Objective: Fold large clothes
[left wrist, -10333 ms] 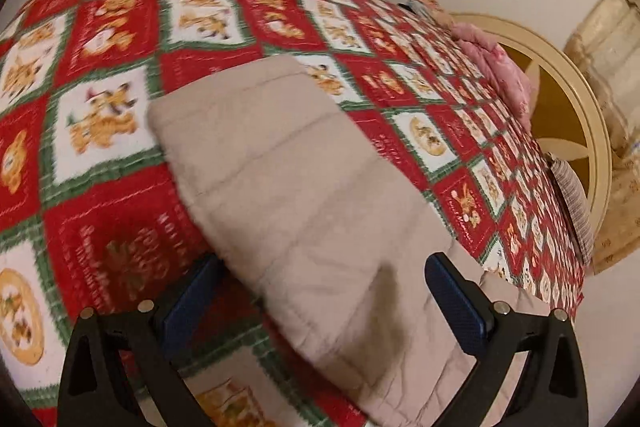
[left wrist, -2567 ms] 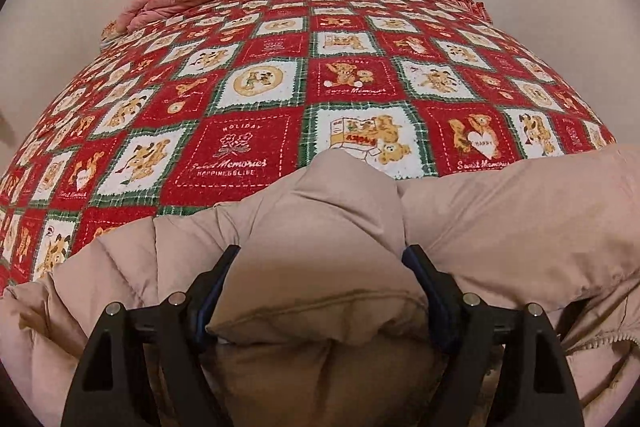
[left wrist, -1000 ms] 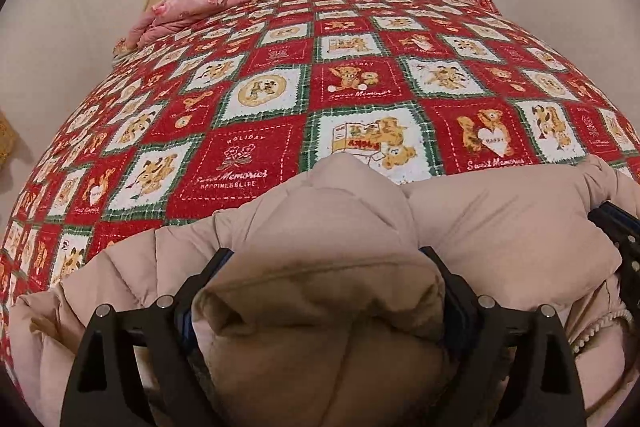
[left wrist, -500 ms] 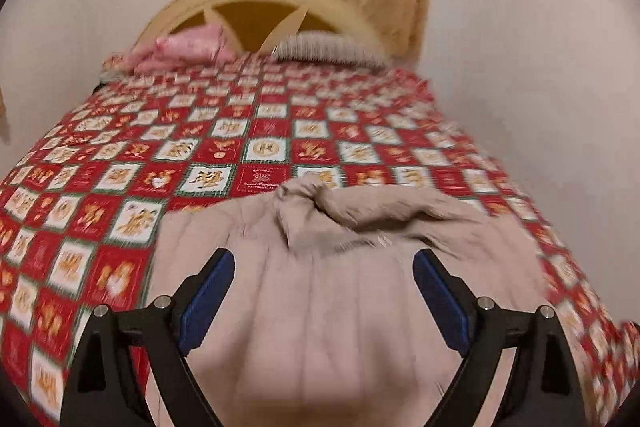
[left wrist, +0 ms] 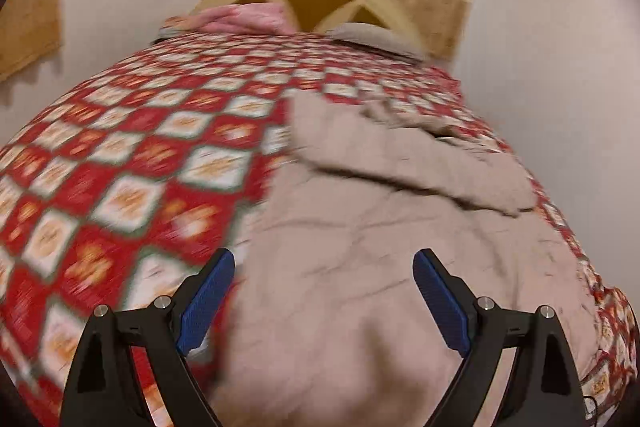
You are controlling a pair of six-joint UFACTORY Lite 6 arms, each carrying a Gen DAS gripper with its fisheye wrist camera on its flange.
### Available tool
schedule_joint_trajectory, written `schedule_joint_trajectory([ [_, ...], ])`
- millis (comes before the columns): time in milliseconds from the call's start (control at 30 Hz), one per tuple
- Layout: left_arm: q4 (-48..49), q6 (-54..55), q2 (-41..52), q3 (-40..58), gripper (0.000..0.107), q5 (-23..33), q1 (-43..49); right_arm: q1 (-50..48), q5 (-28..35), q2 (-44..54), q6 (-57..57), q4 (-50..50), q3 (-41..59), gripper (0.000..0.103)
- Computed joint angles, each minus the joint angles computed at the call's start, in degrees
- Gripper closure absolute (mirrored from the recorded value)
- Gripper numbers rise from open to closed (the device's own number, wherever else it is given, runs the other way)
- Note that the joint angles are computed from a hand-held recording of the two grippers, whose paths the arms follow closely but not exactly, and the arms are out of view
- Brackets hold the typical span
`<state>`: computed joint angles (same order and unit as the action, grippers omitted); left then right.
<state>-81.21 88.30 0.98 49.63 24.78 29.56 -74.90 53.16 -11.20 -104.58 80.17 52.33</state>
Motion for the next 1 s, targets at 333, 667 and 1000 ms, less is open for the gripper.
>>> schedule_joint_trajectory([
  [333,1.6,7.7,-9.3,-12.7,0.016,9.7,16.2,1.6,11.6,14.5,8.6,-10.6,0.4,0.023],
  [667,-0.7,11.7,-7.1,-13.5,0.016,8.8,14.1,17.5,3.2,19.4,5.3,-5.1,-5.4,0.027],
  [1000,3.1,13.6,1.3,-9.2,0.016,17.7,23.9,28.0,-7.0,22.5,-0.5,-1.3,-11.3,0.028],
])
